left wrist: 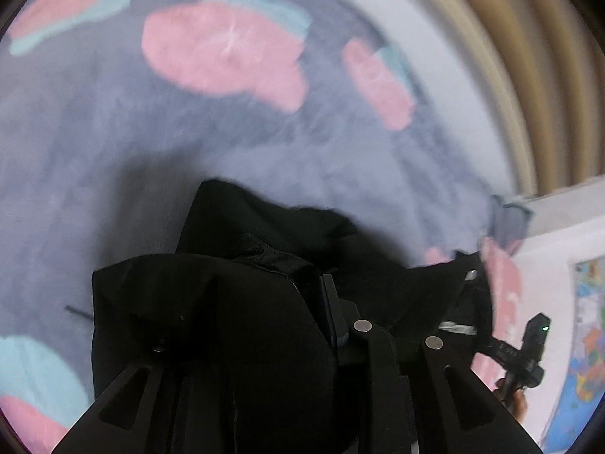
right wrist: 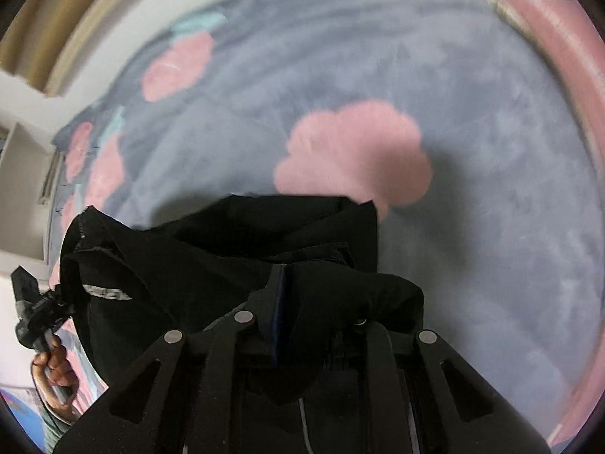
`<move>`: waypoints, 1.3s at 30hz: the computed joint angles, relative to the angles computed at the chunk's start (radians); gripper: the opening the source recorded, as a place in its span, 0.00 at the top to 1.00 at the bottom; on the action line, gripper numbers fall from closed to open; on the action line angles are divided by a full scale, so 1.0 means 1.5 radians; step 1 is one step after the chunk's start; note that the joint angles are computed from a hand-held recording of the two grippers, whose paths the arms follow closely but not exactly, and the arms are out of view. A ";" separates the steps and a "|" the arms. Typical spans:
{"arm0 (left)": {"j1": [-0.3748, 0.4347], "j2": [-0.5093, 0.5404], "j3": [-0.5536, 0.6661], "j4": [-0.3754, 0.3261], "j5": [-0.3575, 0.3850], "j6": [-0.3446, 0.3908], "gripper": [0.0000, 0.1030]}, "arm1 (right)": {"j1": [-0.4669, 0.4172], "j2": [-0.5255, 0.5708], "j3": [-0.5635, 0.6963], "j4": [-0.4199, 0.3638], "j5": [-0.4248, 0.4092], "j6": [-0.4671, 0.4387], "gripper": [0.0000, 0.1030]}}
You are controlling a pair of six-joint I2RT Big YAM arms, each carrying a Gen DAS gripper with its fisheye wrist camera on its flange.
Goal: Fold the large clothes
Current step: 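Fold the held hem up toward the collar with both grippers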
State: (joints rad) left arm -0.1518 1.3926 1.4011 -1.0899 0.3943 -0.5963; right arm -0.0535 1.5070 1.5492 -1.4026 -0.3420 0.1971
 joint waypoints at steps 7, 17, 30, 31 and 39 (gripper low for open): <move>-0.020 0.040 -0.013 0.017 -0.024 0.050 0.75 | 0.037 0.050 -0.019 0.028 0.057 -0.007 0.83; 0.083 -0.027 0.018 -0.109 0.237 0.099 0.55 | -0.034 -0.029 0.016 -0.057 -0.075 -0.015 0.73; 0.017 -0.155 0.031 -0.124 0.141 0.137 0.37 | 0.022 -0.183 0.017 0.001 -0.009 0.001 0.46; -0.020 -0.150 0.021 -0.096 0.131 0.118 0.37 | 0.042 -0.188 0.007 0.011 0.006 0.000 0.40; -0.203 -0.058 -0.002 -0.038 -0.095 0.056 0.37 | 0.212 -0.125 -0.102 0.075 0.148 -0.024 0.38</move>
State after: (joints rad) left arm -0.4567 1.3055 1.3976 -1.1466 0.2515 -0.5116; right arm 0.2645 1.3188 1.3961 -1.2907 -0.1194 0.1612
